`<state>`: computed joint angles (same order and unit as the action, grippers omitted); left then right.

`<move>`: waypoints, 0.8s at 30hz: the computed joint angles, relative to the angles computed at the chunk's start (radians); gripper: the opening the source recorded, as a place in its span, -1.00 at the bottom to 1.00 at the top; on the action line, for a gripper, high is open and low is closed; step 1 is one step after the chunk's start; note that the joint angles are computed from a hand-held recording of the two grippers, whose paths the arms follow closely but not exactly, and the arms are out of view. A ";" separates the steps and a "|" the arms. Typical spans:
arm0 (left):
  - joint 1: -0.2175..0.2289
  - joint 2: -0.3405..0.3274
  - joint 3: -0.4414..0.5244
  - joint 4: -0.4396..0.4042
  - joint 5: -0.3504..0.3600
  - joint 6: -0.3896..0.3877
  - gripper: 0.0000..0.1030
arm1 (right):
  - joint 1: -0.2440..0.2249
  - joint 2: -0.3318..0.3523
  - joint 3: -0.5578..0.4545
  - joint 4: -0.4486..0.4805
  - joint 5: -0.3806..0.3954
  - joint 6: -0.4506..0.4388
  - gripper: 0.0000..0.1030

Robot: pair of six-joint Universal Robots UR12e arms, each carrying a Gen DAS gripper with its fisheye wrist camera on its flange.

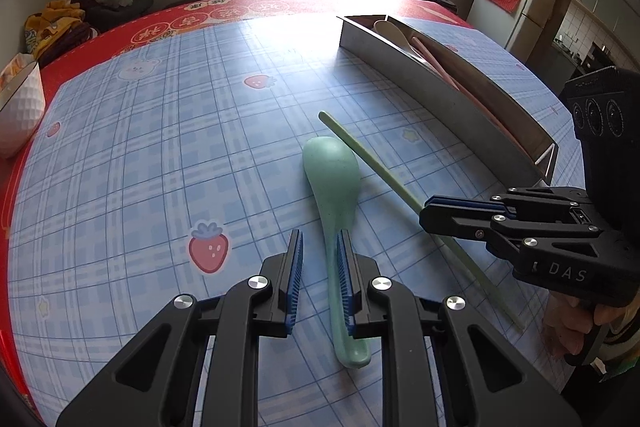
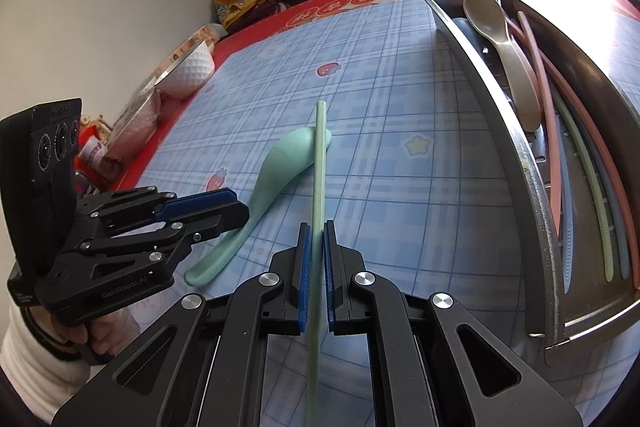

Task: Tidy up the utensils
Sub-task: 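Lift the green chopstick with the right tool while the left tool lifts the green spoon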

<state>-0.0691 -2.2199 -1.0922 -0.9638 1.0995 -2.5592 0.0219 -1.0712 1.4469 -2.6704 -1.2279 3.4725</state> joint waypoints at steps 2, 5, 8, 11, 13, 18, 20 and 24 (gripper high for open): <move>0.002 -0.005 0.007 -0.006 -0.013 -0.002 -0.67 | -0.001 0.000 0.000 0.003 0.002 0.001 -0.87; 0.003 -0.018 0.031 -0.039 -0.040 -0.003 -0.66 | 0.001 0.000 -0.001 0.004 -0.008 -0.002 -0.87; 0.005 -0.033 0.057 -0.080 -0.071 -0.007 -0.66 | 0.003 0.001 -0.002 0.002 -0.018 0.004 -0.87; 0.003 -0.037 0.061 -0.077 -0.078 -0.009 -0.66 | 0.010 -0.002 0.000 0.000 -0.068 0.018 -0.88; 0.000 -0.039 0.065 -0.078 -0.074 -0.013 -0.67 | 0.009 -0.006 0.007 -0.009 -0.089 0.038 -0.88; 0.003 -0.037 0.064 -0.088 -0.078 -0.014 -0.67 | 0.013 -0.014 0.021 -0.045 -0.138 0.064 -0.89; 0.002 -0.039 0.069 -0.094 -0.080 -0.013 -0.67 | 0.014 -0.016 0.021 -0.043 -0.150 0.066 -0.89; 0.004 -0.042 0.076 -0.109 -0.094 -0.009 -0.67 | 0.018 -0.014 0.015 -0.035 -0.170 0.067 -0.89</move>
<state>-0.0650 -2.2621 -1.0165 -1.0733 1.0053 -2.5687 0.0402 -1.0852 1.4621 -2.7052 -1.3983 3.5399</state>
